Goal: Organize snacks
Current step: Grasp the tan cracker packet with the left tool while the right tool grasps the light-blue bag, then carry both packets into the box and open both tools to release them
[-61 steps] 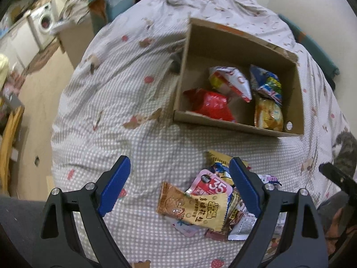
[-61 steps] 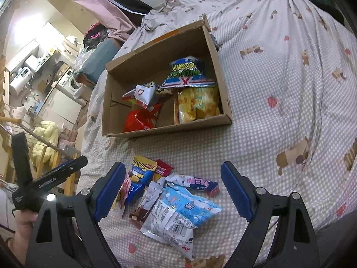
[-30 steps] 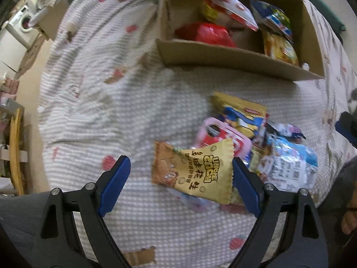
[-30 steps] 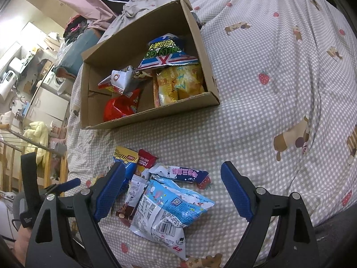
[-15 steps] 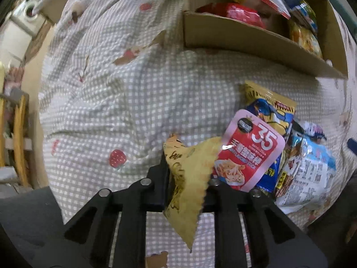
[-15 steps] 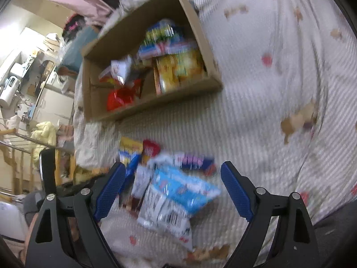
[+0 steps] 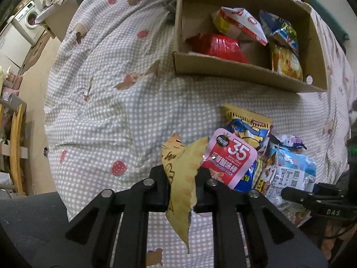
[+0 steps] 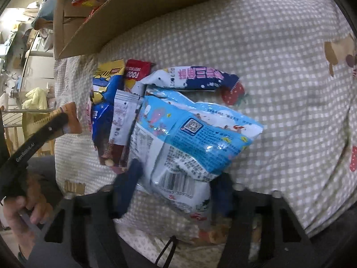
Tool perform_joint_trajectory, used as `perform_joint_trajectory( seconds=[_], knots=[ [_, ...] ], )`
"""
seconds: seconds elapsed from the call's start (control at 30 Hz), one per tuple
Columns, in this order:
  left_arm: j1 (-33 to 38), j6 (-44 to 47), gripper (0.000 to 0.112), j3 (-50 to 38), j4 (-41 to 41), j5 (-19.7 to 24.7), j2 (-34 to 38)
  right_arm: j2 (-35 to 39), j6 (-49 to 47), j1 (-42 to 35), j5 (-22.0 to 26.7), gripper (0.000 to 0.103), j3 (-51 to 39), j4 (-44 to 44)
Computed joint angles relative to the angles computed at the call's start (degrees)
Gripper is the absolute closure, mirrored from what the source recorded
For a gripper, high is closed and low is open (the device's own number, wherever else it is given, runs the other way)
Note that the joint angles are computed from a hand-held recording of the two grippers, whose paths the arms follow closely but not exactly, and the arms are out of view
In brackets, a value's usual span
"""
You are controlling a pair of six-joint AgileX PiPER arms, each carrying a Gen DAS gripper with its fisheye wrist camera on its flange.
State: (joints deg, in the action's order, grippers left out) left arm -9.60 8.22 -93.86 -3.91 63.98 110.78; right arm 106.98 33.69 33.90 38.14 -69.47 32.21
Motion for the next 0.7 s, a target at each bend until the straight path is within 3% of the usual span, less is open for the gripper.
perform_joint_trajectory(
  seconds=[0.13, 0.2, 0.47, 0.7],
  knots=[
    [1.0, 0.0, 0.101, 0.7, -1.8, -0.9, -0.7, -3.7, 7.4, 2.6, -0.3, 0.068, 0.2, -8.0],
    [1.5, 0.2, 0.101, 0.5, -2.6, -1.5, -0.4, -5.9, 7.4, 2.8, -0.9, 0.069, 1.6, -7.1],
    [1.9, -0.1, 0.101, -0.1, -4.5, -2.1, -1.0, -13.3, 17.2, 4.9, 3.7, 0.073, 0.1, -20.7],
    [4.1, 1.9, 0.101, -2.5, -10.2, -2.1, -3.2, -22.8, 26.6, 3.8, -3.2, 0.073, 4.1, -34.6]
  ],
)
